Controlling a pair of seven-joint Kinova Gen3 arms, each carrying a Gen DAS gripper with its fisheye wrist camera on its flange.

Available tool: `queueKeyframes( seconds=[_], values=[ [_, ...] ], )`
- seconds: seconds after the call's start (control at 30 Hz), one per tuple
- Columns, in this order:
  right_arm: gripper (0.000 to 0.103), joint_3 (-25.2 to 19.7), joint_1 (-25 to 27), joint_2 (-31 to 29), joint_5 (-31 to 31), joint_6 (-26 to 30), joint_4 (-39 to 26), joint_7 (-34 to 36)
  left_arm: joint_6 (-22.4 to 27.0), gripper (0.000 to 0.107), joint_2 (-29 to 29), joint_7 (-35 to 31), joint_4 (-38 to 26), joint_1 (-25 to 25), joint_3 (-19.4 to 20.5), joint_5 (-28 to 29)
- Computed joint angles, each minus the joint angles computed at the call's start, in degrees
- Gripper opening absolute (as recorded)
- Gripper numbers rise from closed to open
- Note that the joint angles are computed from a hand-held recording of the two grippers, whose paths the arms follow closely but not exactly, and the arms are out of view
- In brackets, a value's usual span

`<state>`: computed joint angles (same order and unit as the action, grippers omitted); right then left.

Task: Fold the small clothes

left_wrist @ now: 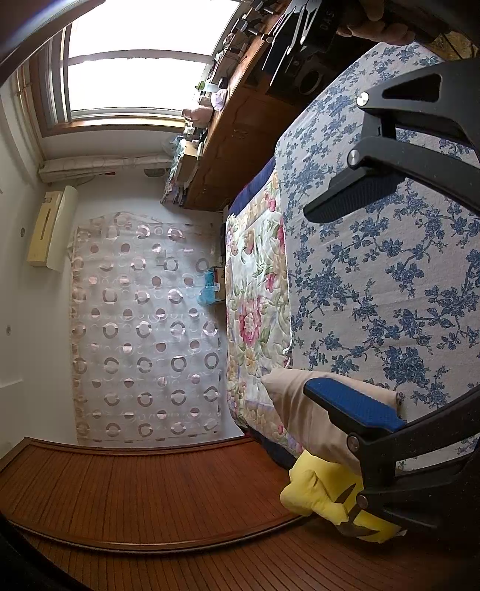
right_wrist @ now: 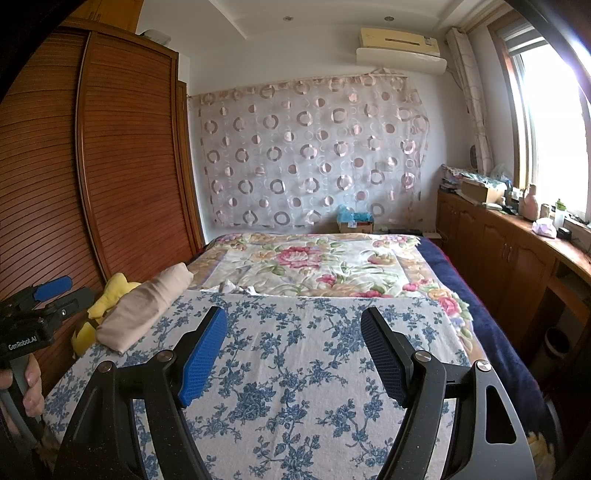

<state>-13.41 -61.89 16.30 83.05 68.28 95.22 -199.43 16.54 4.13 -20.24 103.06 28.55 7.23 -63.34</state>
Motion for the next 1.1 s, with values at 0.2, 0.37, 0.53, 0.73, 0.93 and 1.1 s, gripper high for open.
queueKeyframes(
  seconds=[0.2,0.37,0.53,0.73,0.93,1.1],
  values=[
    [0.077,-0.12,-0.15,-0.28,0.21,0.38,0.56,-0.15,-0.18,0.086,-0.03,-0.07,0.18,-0.11,-0.01,0.03],
    [0.077,-0.38,0.04,-0.42,0.32,0.25,0.99,-0.36,-0.39,0.086,-0.06,0.22,0.33,-0.08,-0.13,-0.24],
    [0.077,-0.52,0.17,-0.69,0.18,0.28,1.16,-0.25,-0.23,0.086,-0.09,0.34,0.30,-0.14,-0.01,-0.34],
    [0.077,-0.75,0.55,-1.12,0.04,0.06,1.48,-0.11,-0.46,0.086,-0.13,1.13,0.53,-0.17,-0.07,-1.12],
    [0.077,-0.95,0.59,-1.22,0.00,0.22,1.67,-0.24,-0.59,0.086,-0.11,1.47,0.62,-0.24,-0.03,-1.42],
    [0.077,-1.09,0.43,-1.28,-0.08,0.53,1.58,0.05,-0.55,0.086,-0.07,1.54,0.61,-0.25,0.04,-1.36]
  ],
)
